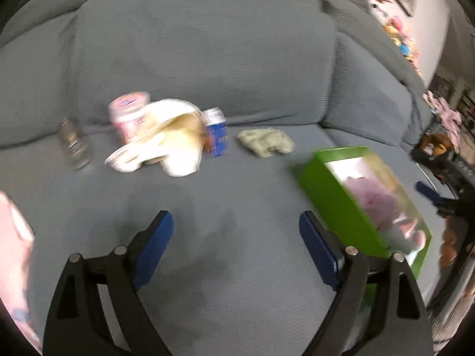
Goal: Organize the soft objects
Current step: 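Move the right gripper back toward the item pile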
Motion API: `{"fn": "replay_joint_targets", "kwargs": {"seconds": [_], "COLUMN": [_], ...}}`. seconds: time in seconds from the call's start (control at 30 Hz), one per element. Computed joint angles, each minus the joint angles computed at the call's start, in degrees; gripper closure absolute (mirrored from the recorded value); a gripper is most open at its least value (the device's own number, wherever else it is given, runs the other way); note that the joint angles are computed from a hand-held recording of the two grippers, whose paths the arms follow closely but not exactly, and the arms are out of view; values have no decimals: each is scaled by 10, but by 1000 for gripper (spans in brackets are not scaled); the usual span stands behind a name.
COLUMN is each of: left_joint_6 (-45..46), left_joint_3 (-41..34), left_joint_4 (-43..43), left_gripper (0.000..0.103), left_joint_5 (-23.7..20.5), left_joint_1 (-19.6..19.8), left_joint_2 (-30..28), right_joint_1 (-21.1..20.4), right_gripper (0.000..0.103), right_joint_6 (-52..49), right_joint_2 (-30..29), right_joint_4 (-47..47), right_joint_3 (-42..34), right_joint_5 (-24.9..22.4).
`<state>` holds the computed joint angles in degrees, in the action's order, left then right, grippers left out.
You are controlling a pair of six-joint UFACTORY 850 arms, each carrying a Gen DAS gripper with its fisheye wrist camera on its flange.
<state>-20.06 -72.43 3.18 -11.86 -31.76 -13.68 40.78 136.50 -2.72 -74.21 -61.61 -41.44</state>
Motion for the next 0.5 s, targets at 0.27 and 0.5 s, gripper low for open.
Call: {"fn": "replay_joint_targets", "kwargs": {"seconds": [0.27, 0.5], "left_joint_6": [43, 88], "left_joint_3": [75, 62], "left_joint_4": [-106, -189], "left_gripper": [17, 18], "left_joint_5": [31, 10], "left_joint_1": [71, 103], "left_joint_2": [29, 7], "right_joint_1": [19, -39], "right_gripper": [18, 20], "right_joint_6": [-183, -491], "right_joint_2": [-111, -269], "right_joint_4": [80, 364], "right_joint_3": [-147, -373], "right_joint_5": [25, 25]}}
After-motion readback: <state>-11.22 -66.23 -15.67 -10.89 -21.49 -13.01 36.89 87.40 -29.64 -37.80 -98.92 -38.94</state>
